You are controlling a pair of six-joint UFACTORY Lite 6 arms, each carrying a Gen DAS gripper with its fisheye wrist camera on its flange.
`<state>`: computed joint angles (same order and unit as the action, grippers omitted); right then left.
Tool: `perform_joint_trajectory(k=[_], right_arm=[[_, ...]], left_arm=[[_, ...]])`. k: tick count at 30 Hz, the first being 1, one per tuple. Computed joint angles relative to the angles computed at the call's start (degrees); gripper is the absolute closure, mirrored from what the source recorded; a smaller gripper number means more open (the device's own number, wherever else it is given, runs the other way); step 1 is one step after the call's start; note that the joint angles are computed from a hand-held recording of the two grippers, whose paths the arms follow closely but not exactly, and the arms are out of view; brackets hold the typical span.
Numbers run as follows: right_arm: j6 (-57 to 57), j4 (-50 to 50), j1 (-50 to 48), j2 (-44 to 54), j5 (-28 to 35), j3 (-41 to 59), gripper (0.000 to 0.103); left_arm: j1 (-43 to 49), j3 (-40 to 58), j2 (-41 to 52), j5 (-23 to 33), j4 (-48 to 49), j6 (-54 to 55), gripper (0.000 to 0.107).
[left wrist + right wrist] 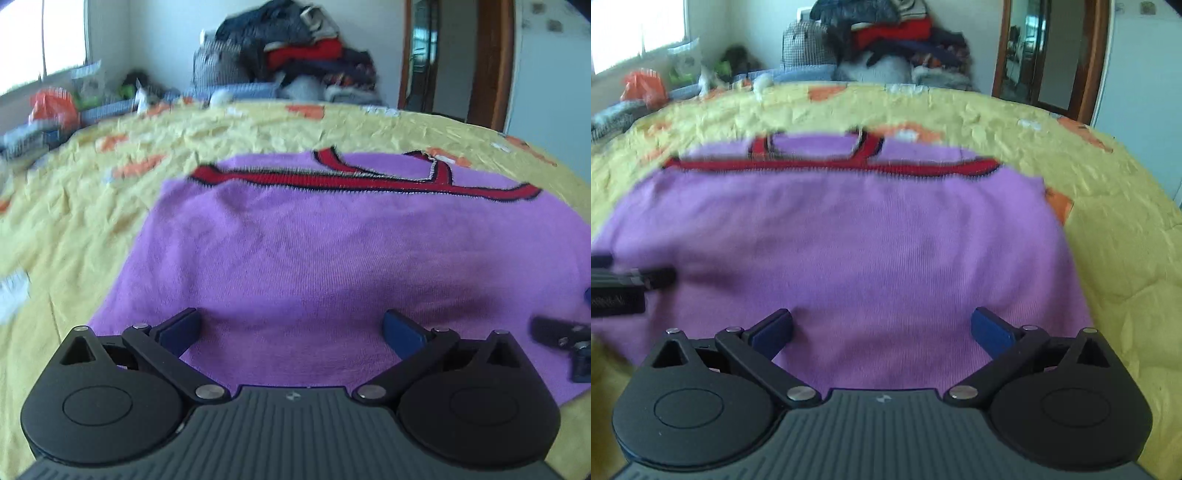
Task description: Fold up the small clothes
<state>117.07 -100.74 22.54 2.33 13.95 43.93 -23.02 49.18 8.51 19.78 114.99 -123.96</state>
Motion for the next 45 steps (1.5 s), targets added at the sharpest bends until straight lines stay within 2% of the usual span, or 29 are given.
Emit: perform_joint_trajectory(k=[3,5,6,7,9,10,11,12,14,16,20,22,24,26,28,30,34,36,39,42,45], right_arm=[[-5.6,6.2,-0.1,-2.5,-0.9,-1.0,0.0],[-6.7,7.0,-0.7,-2.3,-2.6,0.6,0.0],[-8.0,7.9,-0.6,-1.0,-2.4,2.5,0.0],[-7.0,6.3,-0.2,0.8,-1.7,4.7,0.0],[1.0,-3.1,-0.4,4.3,-2.6,9.4,0.0],[3.5,-6.1,-0.9,7.4,-4.3,13.1,0.0],[4.1,-6.7,-1.0,10.9,-4.9,16.9,0.0],[2.5,-4.9,-1.0,14.2,-5.7,20.7,0.0],[-5.9,2.8,-0.7,20.4,-7.5,26.9,0.0],[-9.1,4.2,1.5,23.7,-3.6,28.6,0.0],[-7.9,4.6,0.6,15.8,-4.2,19.6,0.0],[-15.5,11.1,-0.3,9.5,-4.9,12.9,0.0],[-18.2,12.2,0.5,5.0,-2.8,7.7,0.0],[-13.0,7.2,-0.3,1.1,-2.5,4.2,0.0],[-9.3,4.7,-1.7,0.9,-1.7,4.8,0.0],[-6.3,2.4,-3.4,4.0,-0.1,8.1,0.0],[-0.9,-3.5,-6.8,11.1,-1.2,12.5,0.0],[8.3,-12.5,-7.3,7.7,-1.6,8.1,0.0],[14.1,-18.8,-6.8,1.1,-1.5,-0.2,0.0],[12.9,-16.5,-6.6,-3.5,-2.0,-3.5,0.0],[13.3,-16.1,-6.0,-2.9,0.2,-1.0,0.0]], left_arm=[[-8.9,-2.4,2.2,17.0,1.3,5.1,0.004],[-12.5,-2.1,4.0,22.7,-1.3,8.4,0.004],[-12.6,-1.7,4.1,22.3,-1.6,8.6,0.004],[-11.4,-1.7,3.4,19.4,0.2,6.8,0.004],[-6.6,-1.5,1.7,11.6,2.9,1.7,0.004],[-3.4,-0.3,1.4,5.7,2.3,-2.0,0.004],[-0.9,0.5,1.6,1.7,2.8,-8.0,0.004],[0.6,-0.1,0.4,0.0,5.1,-11.6,0.004],[0.0,0.2,1.5,1.3,6.2,-11.7,0.004],[-0.5,0.2,1.5,1.7,4.7,-10.4,0.004],[0.0,-0.6,0.7,0.5,7.4,-10.8,0.004],[0.0,-1.0,0.4,0.5,8.4,-11.6,0.004],[1.2,-1.9,-0.3,-0.6,12.4,-16.0,0.004],[1.0,-1.7,0.0,-0.3,11.6,-15.1,0.004],[1.4,-2.3,-0.6,-0.5,12.0,-15.1,0.004],[1.3,-2.3,-0.7,-0.5,11.9,-15.0,0.004],[1.5,-2.5,-0.9,-0.6,12.3,-15.4,0.004],[1.4,-2.4,-0.7,-0.5,12.2,-15.3,0.004],[1.4,-2.4,-0.7,-0.6,12.2,-15.3,0.004],[1.5,-2.4,-0.7,-0.6,12.3,-15.3,0.004],[1.5,-2.4,-0.8,-0.6,12.4,-15.4,0.004]])
